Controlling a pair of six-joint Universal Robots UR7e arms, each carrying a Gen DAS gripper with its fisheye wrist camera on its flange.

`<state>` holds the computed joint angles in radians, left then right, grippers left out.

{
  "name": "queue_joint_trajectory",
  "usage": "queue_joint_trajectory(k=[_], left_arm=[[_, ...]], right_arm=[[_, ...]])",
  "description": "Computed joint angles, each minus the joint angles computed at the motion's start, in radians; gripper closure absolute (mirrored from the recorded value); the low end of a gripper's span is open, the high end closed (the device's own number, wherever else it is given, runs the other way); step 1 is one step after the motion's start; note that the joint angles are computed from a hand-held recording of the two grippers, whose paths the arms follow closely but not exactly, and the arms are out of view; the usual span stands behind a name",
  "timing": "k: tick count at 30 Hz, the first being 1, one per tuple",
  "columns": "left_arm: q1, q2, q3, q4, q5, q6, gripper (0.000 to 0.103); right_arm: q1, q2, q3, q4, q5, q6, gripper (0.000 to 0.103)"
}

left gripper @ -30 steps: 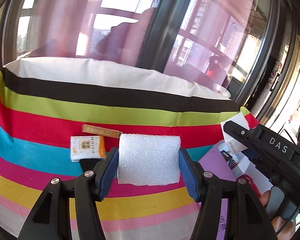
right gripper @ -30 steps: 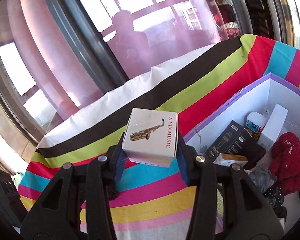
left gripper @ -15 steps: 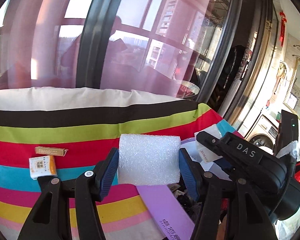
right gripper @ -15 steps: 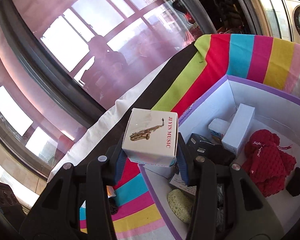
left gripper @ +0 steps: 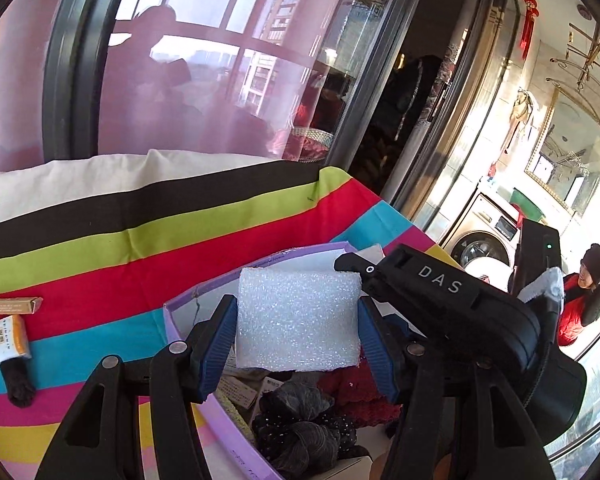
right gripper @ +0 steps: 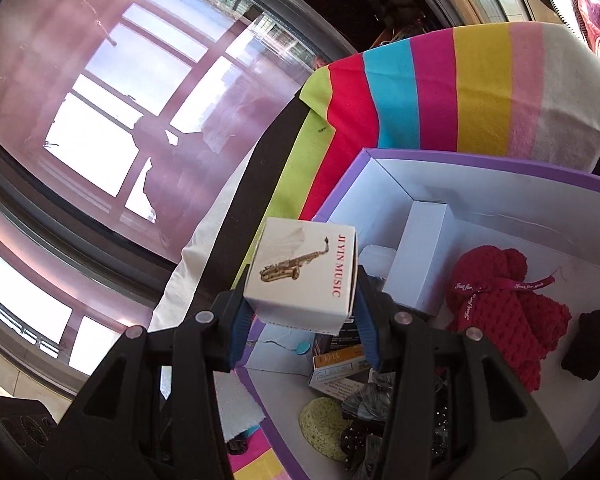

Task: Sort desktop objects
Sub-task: 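Carry the foam block and saxophone box into the lavender box and release both, then move both tools back over the tissue pack and dark knit item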

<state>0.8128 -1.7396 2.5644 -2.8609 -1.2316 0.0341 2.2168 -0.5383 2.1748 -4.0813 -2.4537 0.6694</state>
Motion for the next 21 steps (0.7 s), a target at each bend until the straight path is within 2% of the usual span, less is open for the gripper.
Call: queue_joint_trajectory(k=[1,4,6,7,9,12,15,21], left_arm=[[0.010,0.010,-0.005,0.001,-0.017,-0.002,0.043],[0.060,0.039,-0.033,0.027,-0.107,-0.002,0.042],[0.057,0.045,-0.035,0.044,-0.104,0.002,0.041],[0.061,0.046,-0.038,0.054,-0.112,0.003,0.040],[0.064,0.044,-0.040,0.063,-0.119,-0.001,0.034],[0.059,0.037,-0.037,0.060,-0.106,-0.009,0.030],[0.062,0.030,-0.034,0.058,-0.101,-0.011,0.030],[0.083,-0.009,-0.024,0.059,-0.086,0.001,0.030]], right_arm=[[0.002,-0.001,0.001,0.000,-0.015,0.006,0.053],[-0.009,-0.012,0.013,0.003,0.009,0.005,0.047],[-0.010,-0.012,0.014,0.001,0.008,0.005,0.039],[-0.013,-0.011,0.019,-0.016,0.023,0.004,0.031],[-0.012,-0.006,0.022,-0.050,0.035,-0.012,0.022],[-0.004,0.002,0.015,-0.074,0.036,-0.037,0.021],[-0.010,0.005,0.014,-0.077,0.067,-0.046,0.021],[-0.008,0.012,0.005,-0.072,0.074,-0.063,0.021]])
